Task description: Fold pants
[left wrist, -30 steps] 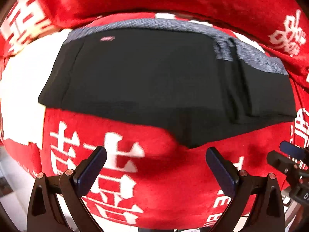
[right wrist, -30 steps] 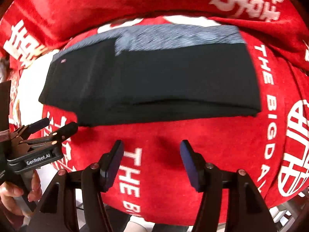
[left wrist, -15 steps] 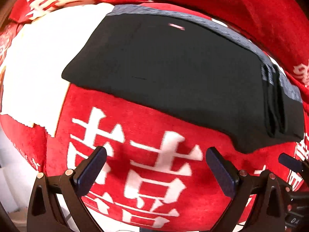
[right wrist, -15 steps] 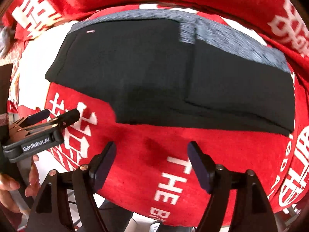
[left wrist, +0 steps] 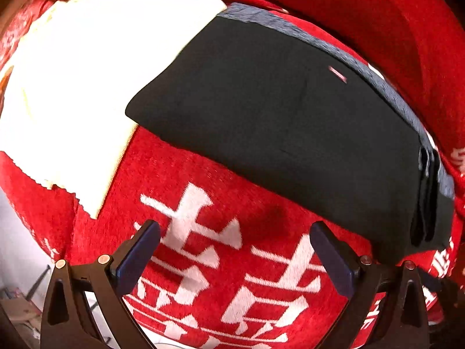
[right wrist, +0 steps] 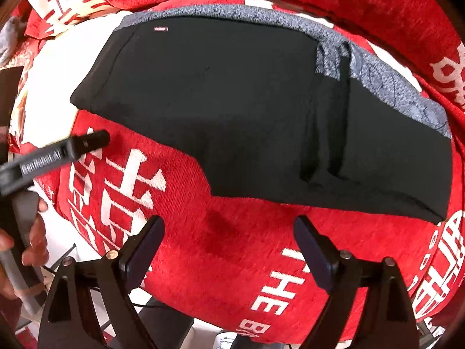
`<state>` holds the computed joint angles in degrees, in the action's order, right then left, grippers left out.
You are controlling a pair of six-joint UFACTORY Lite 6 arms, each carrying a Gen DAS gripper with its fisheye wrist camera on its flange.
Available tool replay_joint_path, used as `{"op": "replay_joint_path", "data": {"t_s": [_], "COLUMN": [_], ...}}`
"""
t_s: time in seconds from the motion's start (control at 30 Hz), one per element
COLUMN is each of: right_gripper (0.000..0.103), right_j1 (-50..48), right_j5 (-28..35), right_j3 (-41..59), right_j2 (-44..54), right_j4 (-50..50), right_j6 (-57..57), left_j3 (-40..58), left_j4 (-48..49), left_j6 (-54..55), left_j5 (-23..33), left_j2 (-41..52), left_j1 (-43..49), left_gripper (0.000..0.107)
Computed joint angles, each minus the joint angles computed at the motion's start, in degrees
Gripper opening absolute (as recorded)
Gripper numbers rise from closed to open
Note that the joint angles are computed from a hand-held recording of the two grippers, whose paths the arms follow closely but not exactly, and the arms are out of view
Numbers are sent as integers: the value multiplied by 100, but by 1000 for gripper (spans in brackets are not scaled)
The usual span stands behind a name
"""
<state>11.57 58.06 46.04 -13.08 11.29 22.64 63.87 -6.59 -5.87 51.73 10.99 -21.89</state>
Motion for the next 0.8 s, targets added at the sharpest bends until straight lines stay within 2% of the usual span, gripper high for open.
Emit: {"op": "replay_joint_path", "data": {"t_s": [0.2,0.33,0.57,0.8], "right_gripper": [92,92,92,92], "right_j1": [-73,-105,-179,-188], "right_j5": [-7,-39,-71,-153], "right_j3": [-128,-149,-185,-241], "right_j2": [-60,-22,-14,47], "right_j4": [177,208,274,354], "right_j6": [-103,-96,-160,-184], "left_j3": [593,1054,1047,1388], "left_j4": [-757,-761,-1605,-1673], "left_j6": [925,963,1480,1763], "left_j5": [19,120,148,198], "left_j2": [487,875,1100,1483], "left_j1": [884,1011,1298,1499], "left_gripper": [103,103,103,103]}}
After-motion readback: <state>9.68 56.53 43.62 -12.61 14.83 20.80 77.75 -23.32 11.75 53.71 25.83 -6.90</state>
